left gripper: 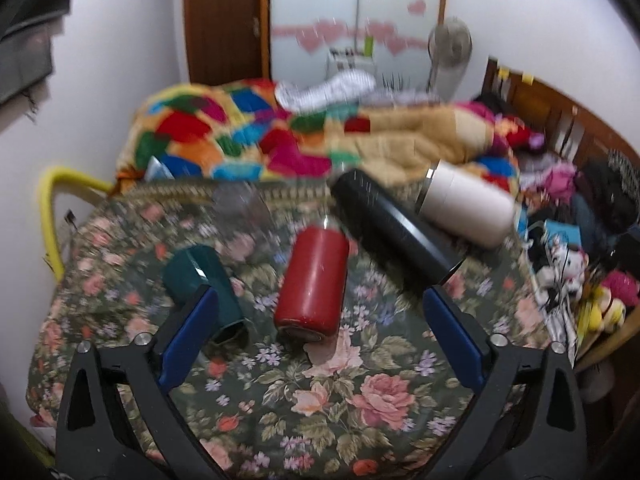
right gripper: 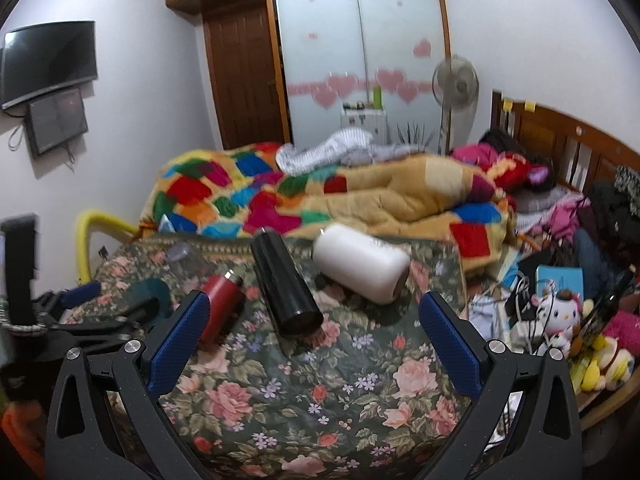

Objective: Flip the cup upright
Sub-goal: 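Reach the left tool to the red bottle lying on its side and grasp it, then lift the red bottle with the left tool toward the right tool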

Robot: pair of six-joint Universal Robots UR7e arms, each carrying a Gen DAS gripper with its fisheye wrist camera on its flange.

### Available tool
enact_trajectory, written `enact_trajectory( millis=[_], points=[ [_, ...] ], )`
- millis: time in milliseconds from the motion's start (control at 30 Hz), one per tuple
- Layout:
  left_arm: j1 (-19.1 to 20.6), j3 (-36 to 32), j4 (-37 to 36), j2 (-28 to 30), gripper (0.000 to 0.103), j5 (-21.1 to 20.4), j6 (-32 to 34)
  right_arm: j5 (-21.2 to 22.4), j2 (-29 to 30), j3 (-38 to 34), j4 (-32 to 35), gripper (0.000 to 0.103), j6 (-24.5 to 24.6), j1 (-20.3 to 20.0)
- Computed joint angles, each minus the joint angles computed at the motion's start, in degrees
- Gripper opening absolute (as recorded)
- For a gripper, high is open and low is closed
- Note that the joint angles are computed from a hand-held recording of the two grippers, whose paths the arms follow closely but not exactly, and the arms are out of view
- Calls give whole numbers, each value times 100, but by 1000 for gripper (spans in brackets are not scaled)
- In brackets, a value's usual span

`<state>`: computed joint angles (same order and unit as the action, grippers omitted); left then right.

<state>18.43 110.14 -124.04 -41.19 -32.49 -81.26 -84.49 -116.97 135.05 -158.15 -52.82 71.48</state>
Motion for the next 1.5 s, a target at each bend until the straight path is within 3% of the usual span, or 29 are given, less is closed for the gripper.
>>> enact_trajectory(
  millis=[167, 300, 700, 900, 1200, 1500],
  points=[
    [669, 9, -1048, 249, 80, -444, 896, -385, 515, -97, -304, 103, 86, 143],
    [1038, -13, -1651, 398, 73, -699, 1375, -542, 790, -127, -443, 103, 117, 197],
    [1435, -368, -1602, 629, 63, -780, 1805, -758, 1110, -199, -542, 103, 184, 281],
    [1222, -280, -1367, 556, 63, -722, 1446, -665, 1055, -153, -604, 103, 123, 219],
    [516, -134, -968, 289, 63, -637, 1021, -424, 669, -97, -343, 103, -19, 88],
    [111, -479, -1077, 595, 63, -917, 1301, -87, 198, -45, -51, 103, -182, -173]
  ],
)
